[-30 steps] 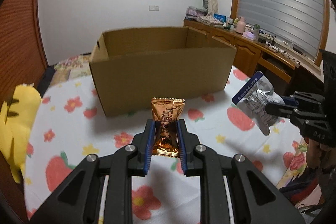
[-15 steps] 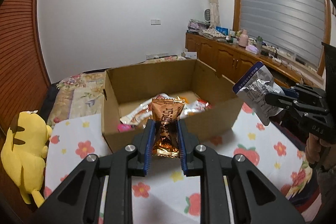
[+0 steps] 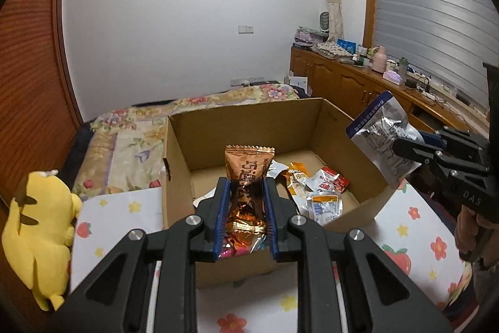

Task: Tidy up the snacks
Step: 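Open the left tool to drop the copper packet while the right tool releases the silver packet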

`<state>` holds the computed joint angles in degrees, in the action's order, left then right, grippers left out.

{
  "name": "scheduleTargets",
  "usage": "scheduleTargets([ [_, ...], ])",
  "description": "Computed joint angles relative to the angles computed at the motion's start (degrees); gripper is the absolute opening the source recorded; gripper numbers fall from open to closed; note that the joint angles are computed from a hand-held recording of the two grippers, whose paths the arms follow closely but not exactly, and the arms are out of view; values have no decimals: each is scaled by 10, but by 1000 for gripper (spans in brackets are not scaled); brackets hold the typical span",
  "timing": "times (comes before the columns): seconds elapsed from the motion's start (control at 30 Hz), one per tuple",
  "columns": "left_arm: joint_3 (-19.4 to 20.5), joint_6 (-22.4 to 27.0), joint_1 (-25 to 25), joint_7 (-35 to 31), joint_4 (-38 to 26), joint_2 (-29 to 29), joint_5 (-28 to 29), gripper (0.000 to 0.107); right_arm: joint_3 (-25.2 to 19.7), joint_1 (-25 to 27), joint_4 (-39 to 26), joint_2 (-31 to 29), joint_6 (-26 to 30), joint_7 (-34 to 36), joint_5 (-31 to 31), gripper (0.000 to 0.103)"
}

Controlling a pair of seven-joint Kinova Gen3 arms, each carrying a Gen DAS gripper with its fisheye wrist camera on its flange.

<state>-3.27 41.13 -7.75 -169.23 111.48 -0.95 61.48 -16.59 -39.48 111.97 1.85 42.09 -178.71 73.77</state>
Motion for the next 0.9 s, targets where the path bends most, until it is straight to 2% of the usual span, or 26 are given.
scheduleTargets([
  [0.5, 38, -71, 24, 97, -21, 35, -61, 19, 44, 17, -28, 48, -29, 32, -42, 17],
  [0.9, 46, -78, 19, 95, -20, 42, -54, 20, 65, 26, -23, 57, -79, 32, -64, 17],
])
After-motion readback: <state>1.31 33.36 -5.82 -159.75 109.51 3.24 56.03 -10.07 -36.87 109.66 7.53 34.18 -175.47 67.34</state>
